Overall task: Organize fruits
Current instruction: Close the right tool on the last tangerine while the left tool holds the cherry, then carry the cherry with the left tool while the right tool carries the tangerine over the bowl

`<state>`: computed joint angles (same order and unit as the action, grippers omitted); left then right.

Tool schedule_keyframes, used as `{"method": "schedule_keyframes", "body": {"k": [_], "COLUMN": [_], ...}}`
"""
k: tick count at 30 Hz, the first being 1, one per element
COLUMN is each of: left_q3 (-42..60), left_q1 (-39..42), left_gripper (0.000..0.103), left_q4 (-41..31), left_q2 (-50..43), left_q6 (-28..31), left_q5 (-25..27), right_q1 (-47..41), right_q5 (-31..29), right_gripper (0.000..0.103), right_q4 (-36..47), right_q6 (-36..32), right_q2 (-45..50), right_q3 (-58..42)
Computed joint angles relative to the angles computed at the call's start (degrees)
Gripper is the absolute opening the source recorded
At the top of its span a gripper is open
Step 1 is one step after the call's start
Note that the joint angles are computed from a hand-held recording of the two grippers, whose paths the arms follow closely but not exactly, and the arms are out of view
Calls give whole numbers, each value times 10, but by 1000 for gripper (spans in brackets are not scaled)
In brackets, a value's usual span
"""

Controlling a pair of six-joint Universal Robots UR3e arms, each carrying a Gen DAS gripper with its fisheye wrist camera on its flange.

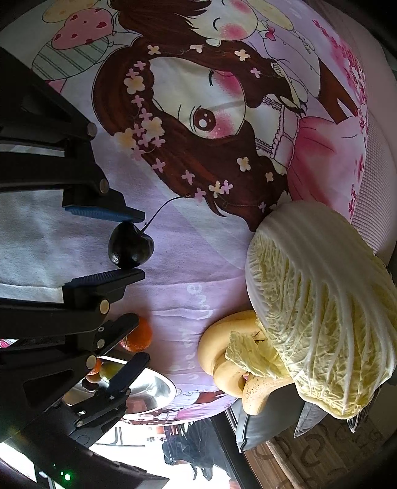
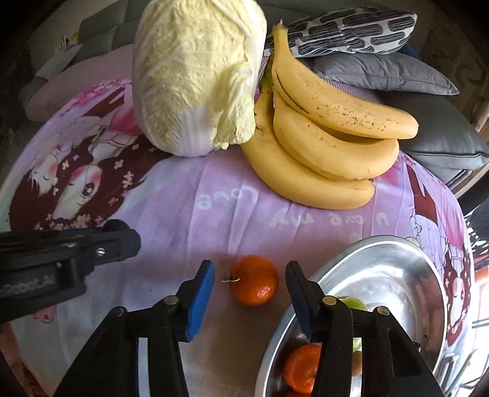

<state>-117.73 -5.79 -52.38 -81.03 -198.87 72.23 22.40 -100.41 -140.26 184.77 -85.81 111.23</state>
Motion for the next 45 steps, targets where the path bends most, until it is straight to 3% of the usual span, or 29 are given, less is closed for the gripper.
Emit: {"method": "schedule_keyframes", "body": {"k": [11, 19, 35, 45], "left_q3": [7, 6, -6, 15], "left_q1": [-9, -10, -4, -46], "left_gripper": [32, 32, 32, 32], "left_q4": [2, 9, 4, 4], "left_q2": [-7, -9, 21, 41], "left_q6": [-3, -3, 0, -15], "left_q5": [3, 2, -4, 6], "right_q1": [9, 14, 36, 27], "right_q5": [-20, -25, -28, -23], "right_gripper": [39, 38, 38, 38], "right_q4": [-3, -26, 9, 49], "right_q6": [-16, -12, 53, 101], "right_q2": [31, 42, -48, -154], "right_q3": [-9, -1, 12, 51]}}
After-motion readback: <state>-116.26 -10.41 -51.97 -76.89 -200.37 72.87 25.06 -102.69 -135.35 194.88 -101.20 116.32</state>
